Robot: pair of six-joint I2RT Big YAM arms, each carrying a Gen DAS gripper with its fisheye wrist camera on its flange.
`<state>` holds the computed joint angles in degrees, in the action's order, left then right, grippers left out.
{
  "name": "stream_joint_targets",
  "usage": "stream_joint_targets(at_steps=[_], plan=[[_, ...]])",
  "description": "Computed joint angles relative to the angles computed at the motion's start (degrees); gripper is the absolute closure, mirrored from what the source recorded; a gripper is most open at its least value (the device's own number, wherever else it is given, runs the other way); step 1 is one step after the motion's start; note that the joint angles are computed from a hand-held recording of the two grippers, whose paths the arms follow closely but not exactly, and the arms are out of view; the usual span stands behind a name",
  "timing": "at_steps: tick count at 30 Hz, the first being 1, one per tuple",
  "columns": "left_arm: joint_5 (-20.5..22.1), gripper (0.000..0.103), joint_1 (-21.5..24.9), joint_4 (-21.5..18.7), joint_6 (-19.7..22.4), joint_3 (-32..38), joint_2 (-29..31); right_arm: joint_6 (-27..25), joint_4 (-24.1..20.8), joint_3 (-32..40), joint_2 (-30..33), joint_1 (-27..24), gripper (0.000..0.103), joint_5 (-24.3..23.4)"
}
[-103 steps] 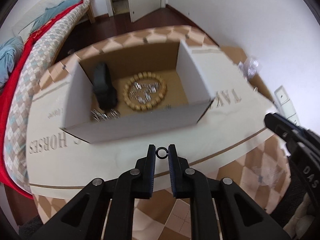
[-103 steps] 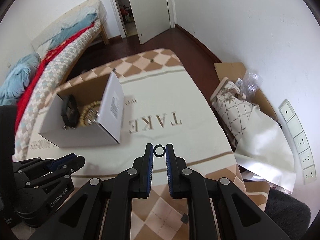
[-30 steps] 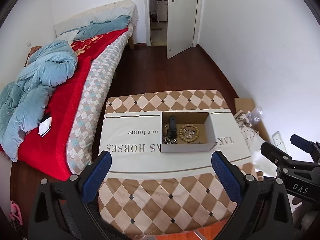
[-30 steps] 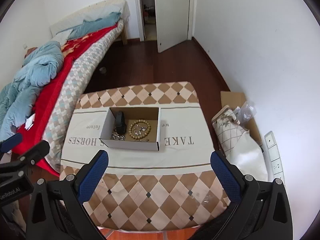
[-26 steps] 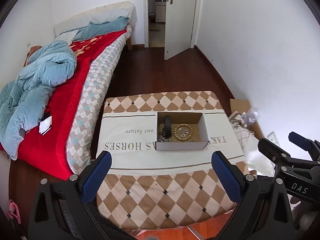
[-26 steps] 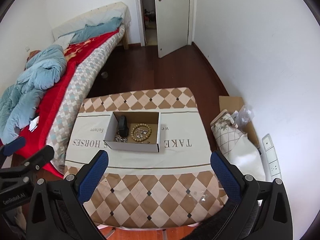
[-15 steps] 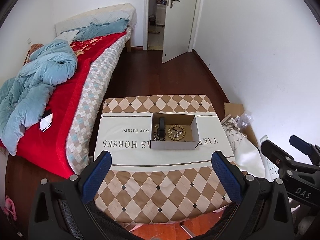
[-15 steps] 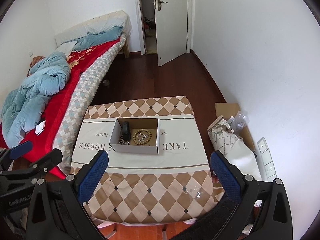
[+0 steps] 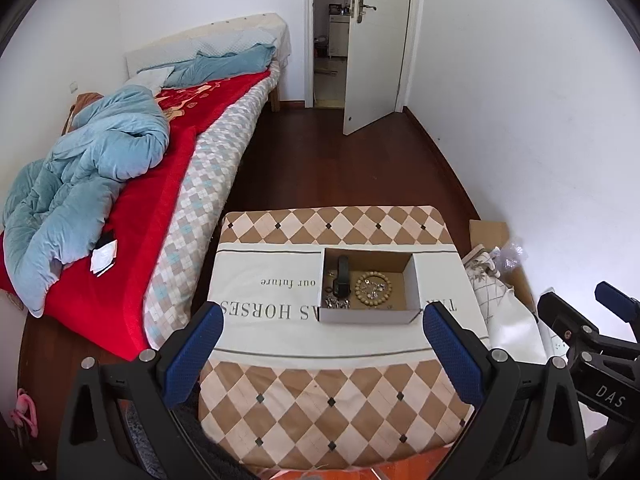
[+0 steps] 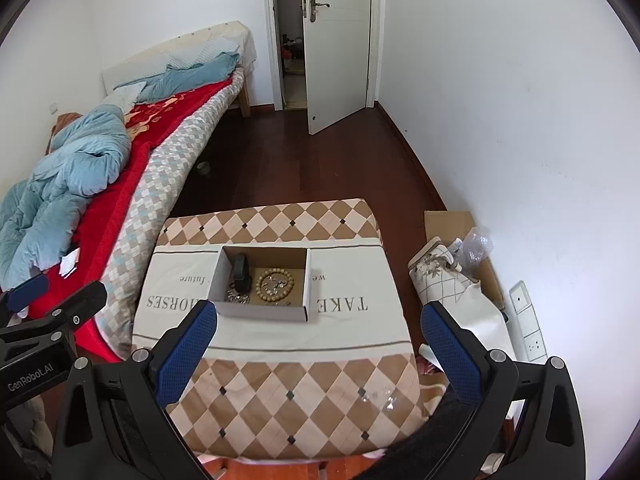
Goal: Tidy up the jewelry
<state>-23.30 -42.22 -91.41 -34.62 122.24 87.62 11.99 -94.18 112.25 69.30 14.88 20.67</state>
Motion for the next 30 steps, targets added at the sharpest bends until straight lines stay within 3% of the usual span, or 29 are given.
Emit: stream_joint_targets(at_steps=[14,30], plan=[[3.5,0.001,5.7,-1.7,2.6,4.9,7.8,-2.3,2.8,0.3,7.6,-4.0,0.0,-1.7],[6.1,0.001,6.2,-1.8,3.1,2.9,8.3,-3.0,2.8,-2.1,9.5,-5.2,0.0,-2.5]])
